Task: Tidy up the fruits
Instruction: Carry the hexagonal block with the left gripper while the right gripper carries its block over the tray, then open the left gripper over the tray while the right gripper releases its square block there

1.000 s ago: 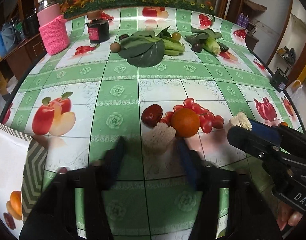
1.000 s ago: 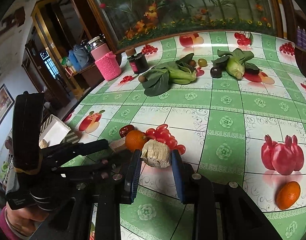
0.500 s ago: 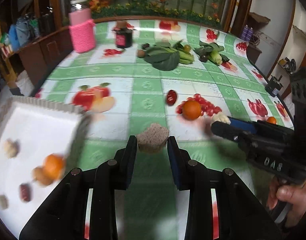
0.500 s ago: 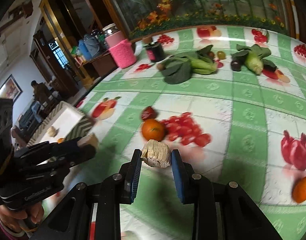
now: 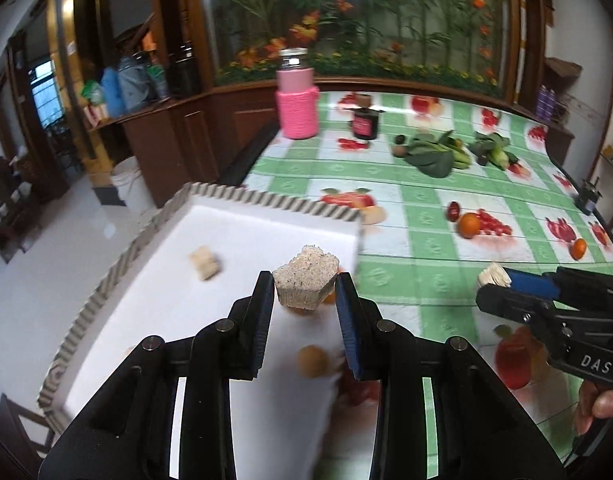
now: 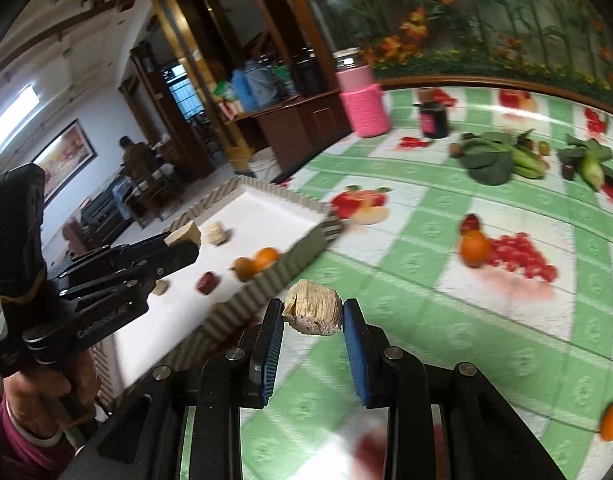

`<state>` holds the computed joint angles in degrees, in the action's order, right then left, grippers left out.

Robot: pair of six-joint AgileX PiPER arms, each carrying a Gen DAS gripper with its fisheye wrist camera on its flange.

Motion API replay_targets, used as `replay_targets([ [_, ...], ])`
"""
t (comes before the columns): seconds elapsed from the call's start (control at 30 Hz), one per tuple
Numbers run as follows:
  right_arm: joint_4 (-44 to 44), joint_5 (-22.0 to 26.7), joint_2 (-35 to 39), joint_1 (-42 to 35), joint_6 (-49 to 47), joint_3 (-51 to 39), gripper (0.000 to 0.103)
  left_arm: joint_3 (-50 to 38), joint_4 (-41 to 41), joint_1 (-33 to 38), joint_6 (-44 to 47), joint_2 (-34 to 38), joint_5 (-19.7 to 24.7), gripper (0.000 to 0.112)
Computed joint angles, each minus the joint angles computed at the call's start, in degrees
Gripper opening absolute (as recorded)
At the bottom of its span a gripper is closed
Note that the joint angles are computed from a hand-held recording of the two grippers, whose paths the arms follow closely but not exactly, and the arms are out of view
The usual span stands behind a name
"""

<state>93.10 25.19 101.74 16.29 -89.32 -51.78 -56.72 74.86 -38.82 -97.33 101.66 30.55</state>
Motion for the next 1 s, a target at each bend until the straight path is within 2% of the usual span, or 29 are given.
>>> replay_targets([
  [0.2,-1.9,-2.7,0.5,6.2,3.4,-1.8,0.029,6.9,4.9,1.9,-6.2,-4.0,0.7,0.031],
  [0.53,-8.7,-5.1,2.4,12.9,10.7,-6.2,0.029,15.5,9.9,5.7,-13.7,-7.5,-1.4,0.031],
  [1.0,-21.3,-5.7,6.5,16.9,22.7,-12.0,0.029,19.1,14.7,7.3,-19.9,-6.7,-3.5,0.031],
])
